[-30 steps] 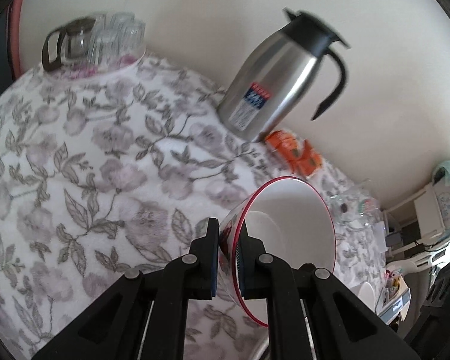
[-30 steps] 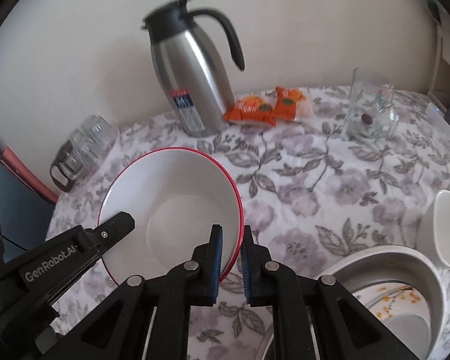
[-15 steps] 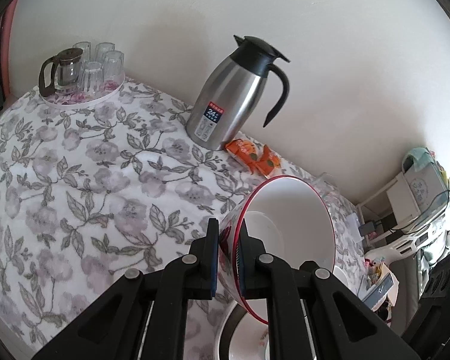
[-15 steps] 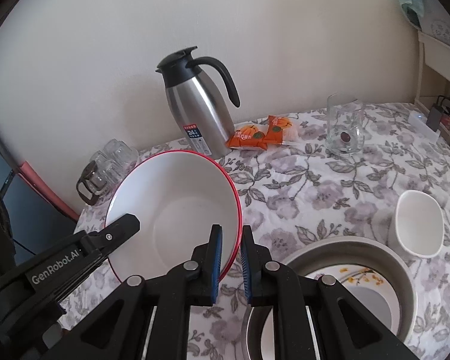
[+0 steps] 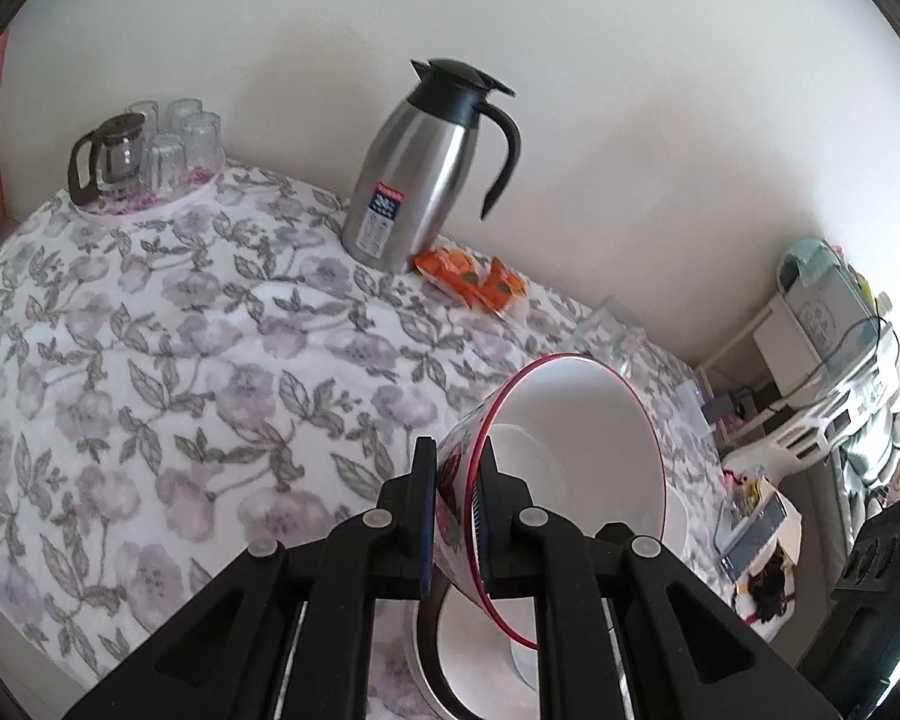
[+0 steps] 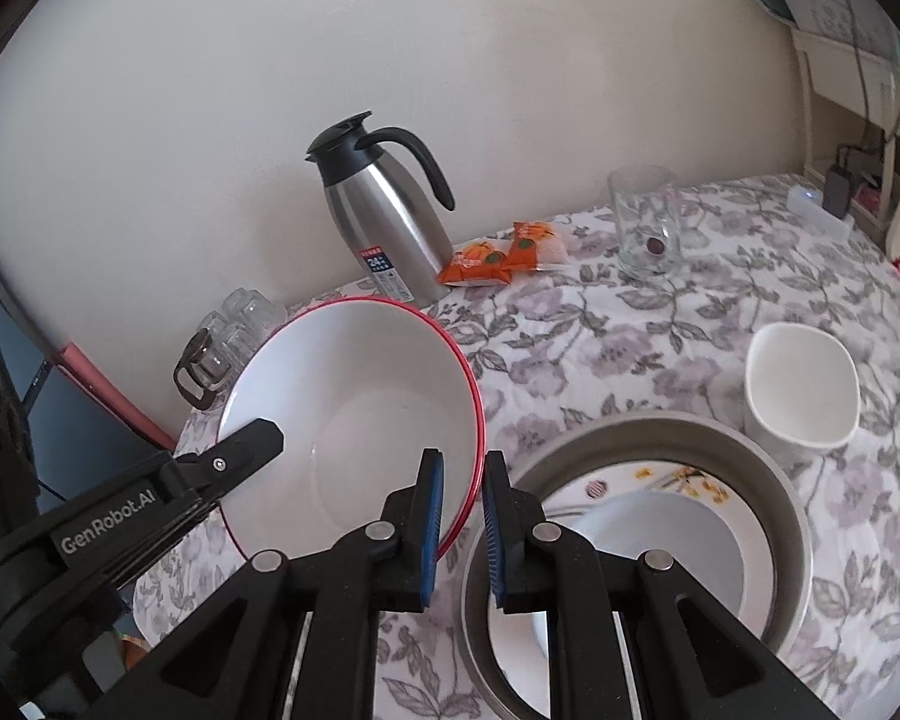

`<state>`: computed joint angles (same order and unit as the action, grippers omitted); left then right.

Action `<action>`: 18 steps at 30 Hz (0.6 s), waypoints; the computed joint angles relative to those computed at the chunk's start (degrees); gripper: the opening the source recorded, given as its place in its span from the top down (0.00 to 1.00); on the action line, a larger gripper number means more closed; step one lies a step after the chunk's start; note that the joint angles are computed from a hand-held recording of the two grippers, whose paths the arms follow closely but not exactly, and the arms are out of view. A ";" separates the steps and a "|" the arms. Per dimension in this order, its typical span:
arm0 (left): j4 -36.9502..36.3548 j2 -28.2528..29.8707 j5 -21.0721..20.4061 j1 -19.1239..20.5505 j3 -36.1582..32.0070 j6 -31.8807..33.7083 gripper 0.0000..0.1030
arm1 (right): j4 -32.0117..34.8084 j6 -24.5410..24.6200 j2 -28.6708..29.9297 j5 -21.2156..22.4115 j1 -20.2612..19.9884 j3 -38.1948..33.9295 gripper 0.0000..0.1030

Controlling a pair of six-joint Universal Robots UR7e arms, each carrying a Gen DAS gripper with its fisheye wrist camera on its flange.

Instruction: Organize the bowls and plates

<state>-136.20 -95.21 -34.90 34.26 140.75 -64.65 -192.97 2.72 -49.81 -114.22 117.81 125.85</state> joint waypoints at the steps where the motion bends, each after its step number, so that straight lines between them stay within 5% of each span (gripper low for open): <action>1: -0.67 0.34 -0.44 -0.09 0.14 0.27 0.89 | -0.51 -0.09 -0.50 0.19 -0.37 0.78 0.86; 18: 3.02 9.37 -2.34 -2.65 -2.48 -2.59 0.89 | -2.28 -2.51 -6.12 1.37 -5.04 6.85 0.86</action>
